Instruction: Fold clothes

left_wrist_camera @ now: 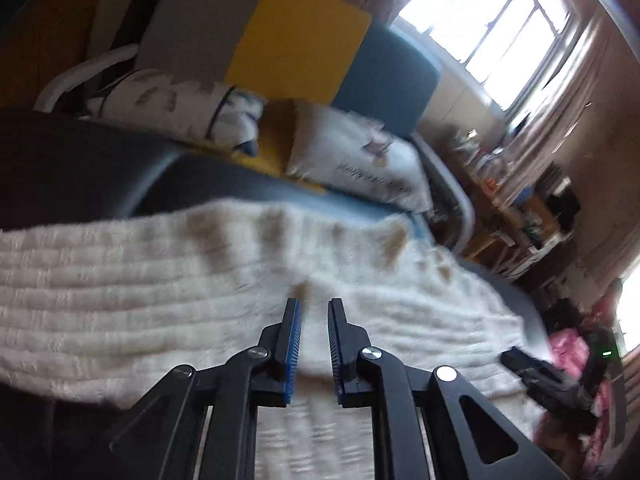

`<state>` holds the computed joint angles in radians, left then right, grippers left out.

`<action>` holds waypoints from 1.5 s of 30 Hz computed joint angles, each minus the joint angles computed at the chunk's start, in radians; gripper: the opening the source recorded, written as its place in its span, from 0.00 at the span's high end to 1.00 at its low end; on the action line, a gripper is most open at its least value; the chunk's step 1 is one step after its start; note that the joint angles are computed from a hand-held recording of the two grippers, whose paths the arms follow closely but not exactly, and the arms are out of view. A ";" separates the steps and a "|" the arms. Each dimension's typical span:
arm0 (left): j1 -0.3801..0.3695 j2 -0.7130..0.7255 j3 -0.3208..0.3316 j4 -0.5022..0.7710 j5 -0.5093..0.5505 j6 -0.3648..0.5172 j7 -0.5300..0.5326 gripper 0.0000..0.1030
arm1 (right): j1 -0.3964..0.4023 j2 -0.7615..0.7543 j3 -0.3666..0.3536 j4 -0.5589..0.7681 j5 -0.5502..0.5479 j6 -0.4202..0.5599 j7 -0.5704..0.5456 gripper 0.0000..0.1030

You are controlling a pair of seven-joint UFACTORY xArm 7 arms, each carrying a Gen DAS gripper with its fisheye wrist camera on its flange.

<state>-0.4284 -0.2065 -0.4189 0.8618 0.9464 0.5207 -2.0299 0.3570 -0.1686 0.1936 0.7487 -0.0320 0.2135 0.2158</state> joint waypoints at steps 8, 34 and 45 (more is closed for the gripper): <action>-0.087 0.331 0.064 0.295 -0.131 0.031 0.364 0.87 | -0.021 0.125 0.013 0.108 -0.130 0.018 0.054 0.52; -0.354 0.366 0.233 0.405 -0.056 0.307 0.329 0.80 | -0.039 0.001 -0.077 -0.025 -0.015 -0.062 -0.021 0.48; -0.291 0.250 0.123 0.282 -0.080 0.322 0.245 0.78 | 0.007 -0.155 -0.077 -0.154 0.109 -0.006 -0.092 0.48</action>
